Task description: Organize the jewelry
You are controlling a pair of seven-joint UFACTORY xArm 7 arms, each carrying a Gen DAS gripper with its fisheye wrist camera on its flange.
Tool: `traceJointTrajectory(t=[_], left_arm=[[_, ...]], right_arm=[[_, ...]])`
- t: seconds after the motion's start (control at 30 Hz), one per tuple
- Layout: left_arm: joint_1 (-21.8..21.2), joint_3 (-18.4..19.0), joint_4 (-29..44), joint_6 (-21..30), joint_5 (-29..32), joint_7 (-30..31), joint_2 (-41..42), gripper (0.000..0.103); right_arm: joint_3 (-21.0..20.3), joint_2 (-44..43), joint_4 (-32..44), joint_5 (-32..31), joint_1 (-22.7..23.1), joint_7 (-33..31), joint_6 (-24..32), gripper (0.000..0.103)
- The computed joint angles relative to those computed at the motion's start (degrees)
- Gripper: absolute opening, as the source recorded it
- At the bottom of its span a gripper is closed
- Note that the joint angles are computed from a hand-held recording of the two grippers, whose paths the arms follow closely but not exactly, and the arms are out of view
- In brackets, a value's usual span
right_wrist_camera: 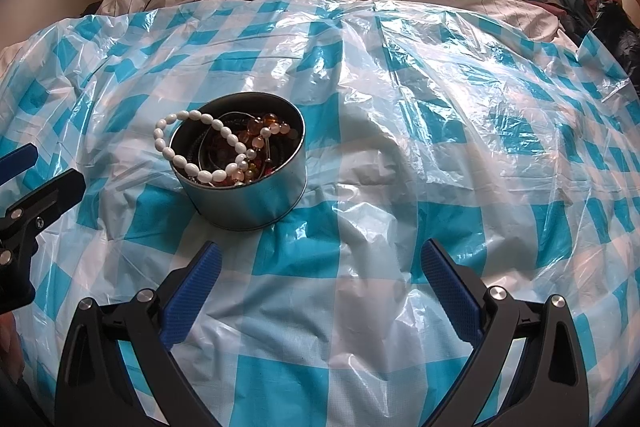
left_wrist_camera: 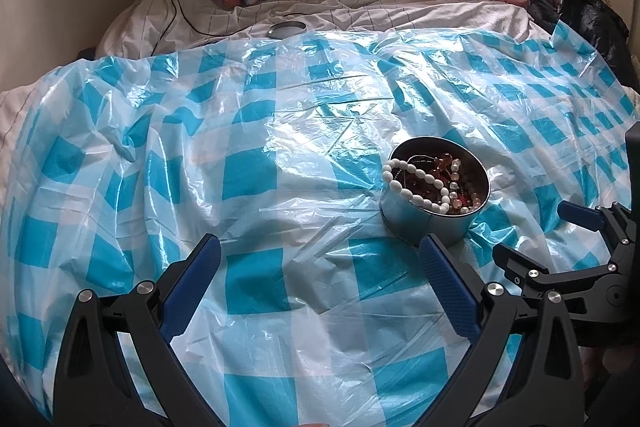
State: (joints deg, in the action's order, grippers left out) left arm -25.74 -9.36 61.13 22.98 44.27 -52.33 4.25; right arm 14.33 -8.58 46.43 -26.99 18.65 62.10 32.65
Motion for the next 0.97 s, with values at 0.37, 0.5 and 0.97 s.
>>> traceJointTrajectory(t=[0.37, 0.5, 0.97], left_arm=[[0.87, 0.07, 0.01, -1.34, -8.45, 5.24, 1.13, 0.095], [1.36, 0.47, -2.4, -5.05, -13.48, 6.68, 0.25, 0.095], [-0.64, 0.02, 0.66, 0.73, -2.39, 3.37, 0.33, 0.095]], right_arm=[[-0.04, 0.35, 0.13, -0.24, 0.22, 0.32, -0.05, 0.096], [0.09, 0.62, 0.09, -0.63, 0.37, 0.71, -0.16, 0.096], [-0.11, 0.71, 0.25, -0.59, 0.58, 0.59, 0.06, 0.096]])
